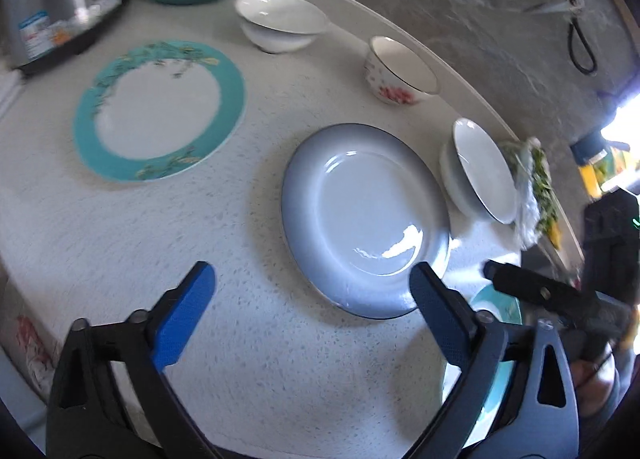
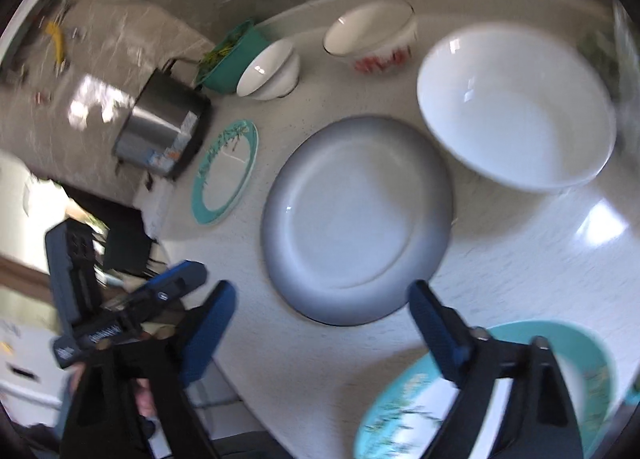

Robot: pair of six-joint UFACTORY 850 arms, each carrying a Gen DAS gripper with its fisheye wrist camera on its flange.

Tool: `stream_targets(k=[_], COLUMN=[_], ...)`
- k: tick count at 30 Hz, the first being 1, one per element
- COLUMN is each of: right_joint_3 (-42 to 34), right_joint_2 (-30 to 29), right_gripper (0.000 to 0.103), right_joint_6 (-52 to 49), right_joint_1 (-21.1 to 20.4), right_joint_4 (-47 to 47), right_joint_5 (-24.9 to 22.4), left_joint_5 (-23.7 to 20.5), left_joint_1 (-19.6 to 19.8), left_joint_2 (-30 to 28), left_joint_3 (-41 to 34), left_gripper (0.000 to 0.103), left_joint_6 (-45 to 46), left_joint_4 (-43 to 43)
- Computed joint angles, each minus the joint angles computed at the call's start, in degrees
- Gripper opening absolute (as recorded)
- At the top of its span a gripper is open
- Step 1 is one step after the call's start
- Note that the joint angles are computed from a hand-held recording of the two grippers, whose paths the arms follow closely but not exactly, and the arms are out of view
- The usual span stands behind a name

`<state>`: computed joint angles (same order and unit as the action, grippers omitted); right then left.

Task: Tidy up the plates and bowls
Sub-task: 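Move both grippers to the rim of the grey-rimmed white plate, then close both grippers on the grey-rimmed plate's rim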

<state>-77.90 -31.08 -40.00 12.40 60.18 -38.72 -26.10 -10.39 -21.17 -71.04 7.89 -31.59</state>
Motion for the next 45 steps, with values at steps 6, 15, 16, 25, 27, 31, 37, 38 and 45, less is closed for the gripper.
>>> stream_targets(k=[6,15,16,25,27,31,37,38,45], right_joint_3=[-0.06,-1.14,-1.27,-2.51,-2.42,-2.10,-2.10,-2.17,-3.12], right_joint_2=[-1.95,-4.69,-5.11,-8.18,-8.31,-8.46,-8.45,-8.42,-9.45], right_gripper=[0.071,0.058,0.057,0.053,0.052,0.052,0.050,0.048,0.041], right_joint_6=[3.05,0.25,-0.63,-1.43,-1.45,-1.28,1.53,2.54,2.30], right_joint_1=[-0.98,-4.35,-4.92,-6.83,-7.04,-7.58,-7.75,-7.74,-8.20], right_joint_4=[5.94,11.71,12.75,15.10,15.74,16.16,13.31,12.87,11.82], right_joint_5=[1.54,-0.58,-1.38,-4.39,-4.38,-4.43,-2.77,-2.39,-5.07], left_joint_5=[-8.64,-8.64,-8.67,-16.00,-16.81,-19.55,-22.42,-22.46,-23.93], left_joint_1=[2.82,4.17,4.39,5.17,5.20,5.41,4.65,4.74,4.68], left_joint_2=[-6.56,-10.81,-11.31,-18.99,-20.42,-22.70,-25.52,-25.48,-27.14], left_joint_3=[-5.50,-10.08,-10.53,-20.06,-21.99,-25.04,-28.53,-28.44,-31.34], left_gripper=[0.057,0.055,0.055,0.046,0.046,0.046,0.046,0.046,0.048], left_joint_6=[20.28,18.43,19.57,20.80,20.42,20.73,18.63,18.86,18.44], left_joint_4=[-12.57,-11.40,-12.60,-11.57,-10.79,-10.91,-8.28,-8.18,-7.48])
